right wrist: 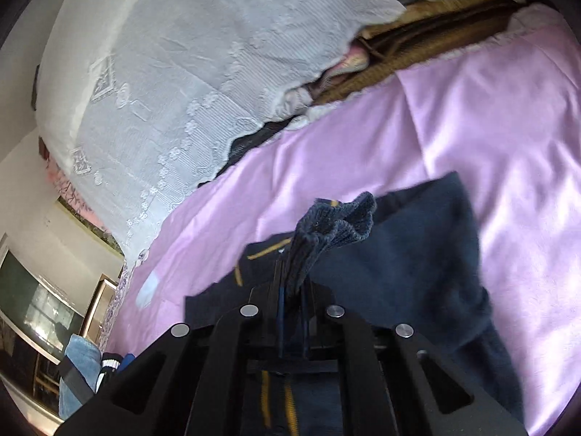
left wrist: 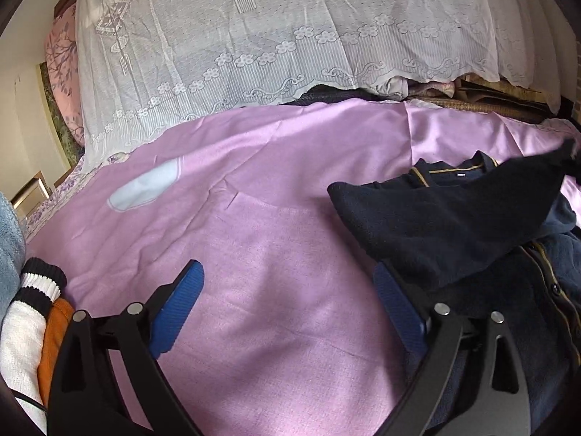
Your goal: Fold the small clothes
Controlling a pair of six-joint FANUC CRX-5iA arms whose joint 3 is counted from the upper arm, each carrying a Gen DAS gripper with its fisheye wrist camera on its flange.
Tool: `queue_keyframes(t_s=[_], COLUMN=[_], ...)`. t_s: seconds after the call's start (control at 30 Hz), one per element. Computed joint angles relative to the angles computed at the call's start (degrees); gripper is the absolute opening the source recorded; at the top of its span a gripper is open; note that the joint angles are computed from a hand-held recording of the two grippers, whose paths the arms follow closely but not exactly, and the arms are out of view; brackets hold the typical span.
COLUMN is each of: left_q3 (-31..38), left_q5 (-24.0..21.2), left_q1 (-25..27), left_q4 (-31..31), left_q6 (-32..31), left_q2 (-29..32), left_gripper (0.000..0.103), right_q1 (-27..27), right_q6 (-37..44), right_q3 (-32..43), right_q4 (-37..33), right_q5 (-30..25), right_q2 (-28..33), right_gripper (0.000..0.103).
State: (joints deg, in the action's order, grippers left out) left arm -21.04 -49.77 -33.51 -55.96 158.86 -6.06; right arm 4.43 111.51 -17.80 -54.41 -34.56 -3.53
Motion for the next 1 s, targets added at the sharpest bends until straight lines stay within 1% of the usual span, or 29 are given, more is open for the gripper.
queue_keyframes(t_s=[0.03,0.07,0.13,0.17,0.2,0.27,0.3,0.33,0.4,0.43,0.5,0.53,0.57,0.63,0.67,0.7,0.77,0.83,0.87,0.9,0.97,1.0], left_q3=[0.39,0.90,2.46,3.29,4.81,6.85,7.91,9.36,10.87,10.57,8.87,7.88,6.70,4.55,4.00,3.83,4.15,5.14,5.50,5.65,5.85,6.15], left_q5=[0.26,0.26,0.69,1.24,1.39,1.01,0.47,-1.23,-3.35,-2.74,-0.38,1.53,4.00,7.91,8.82,9.06,7.06,2.40,0.96,0.85,3.45,4.90], left_q1=[0.47,0.70,1.36,1.86,2.19,1.83,1.57,0.80,0.28,0.89,2.53,3.88,5.72,8.48,9.10,9.26,7.61,3.34,1.76,0.61,0.64,0.92], left_q4=[0.67,1.12,2.51,3.92,5.21,5.95,6.31,6.01,6.24,7.09,8.51,10.28,12.77,16.52,17.38,17.58,15.04,8.84,6.77,5.37,6.32,7.69], left_q6=[-0.64,-0.96,-1.93,-3.36,-4.87,-5.89,-6.60,-6.62,-7.14,-7.66,-7.08,-8.02,-9.59,-11.58,-12.02,-12.03,-9.42,-3.92,-2.30,-1.28,-2.93,-4.84], left_q2=[0.17,0.48,1.51,2.27,3.86,6.42,7.93,10.23,13.38,13.10,11.42,10.73,9.91,8.49,8.17,8.01,7.36,6.09,5.39,4.38,3.22,3.25], left_gripper=[0.092,0.092,0.093,0.093,0.093,0.093,0.093,0.093,0.095,0.096,0.099,0.099,0.099,0.099,0.099,0.099,0.099,0.099,0.099,0.099,0.099,0.099], right_q1=[-1.86,-2.74,-2.58,-2.25,-2.09,-1.42,-1.44,-1.34,-0.80,-0.23,-2.11,-3.26,-3.22,-1.65,-1.17,-0.94,-2.01,-1.56,-1.08,-1.07,-2.65,-2.51], right_q6=[2.20,3.19,3.66,3.46,3.54,3.75,3.97,3.79,0.76,-1.73,-0.54,-0.10,-1.24,-5.22,-6.83,-8.93,-10.50,-14.69,-15.52,-13.53,-4.47,-0.17], right_q3=[0.25,0.25,-0.07,-0.13,-0.19,-0.47,-0.52,-0.55,-0.23,-0.18,0.68,1.12,0.80,-0.74,-1.21,-1.64,-1.47,-3.07,-4.09,-4.45,-3.46,-2.47], right_q4=[-1.99,-2.79,-2.97,-2.61,-2.18,-1.03,-0.74,-0.45,2.30,4.31,1.76,0.38,0.97,5.04,6.86,8.78,8.84,11.34,11.96,10.57,3.99,1.85], right_q5=[-1.93,-2.66,-2.24,-1.88,-1.64,-0.57,-0.38,-0.24,-0.06,0.37,-1.71,-2.92,-2.13,1.97,3.31,4.57,4.08,6.70,8.55,9.24,6.41,3.92], right_q2=[1.02,1.84,2.66,2.88,3.07,3.04,3.10,3.27,4.39,4.84,6.11,6.51,6.17,4.94,4.75,4.65,4.78,3.17,1.68,0.48,-0.79,-0.89], right_gripper=[0.008,0.008,0.008,0.008,0.008,0.009,0.010,0.010,0.018,0.018,0.015,0.015,0.015,0.016,0.014,0.005,0.000,0.000,0.006,0.006,0.006,0.006])
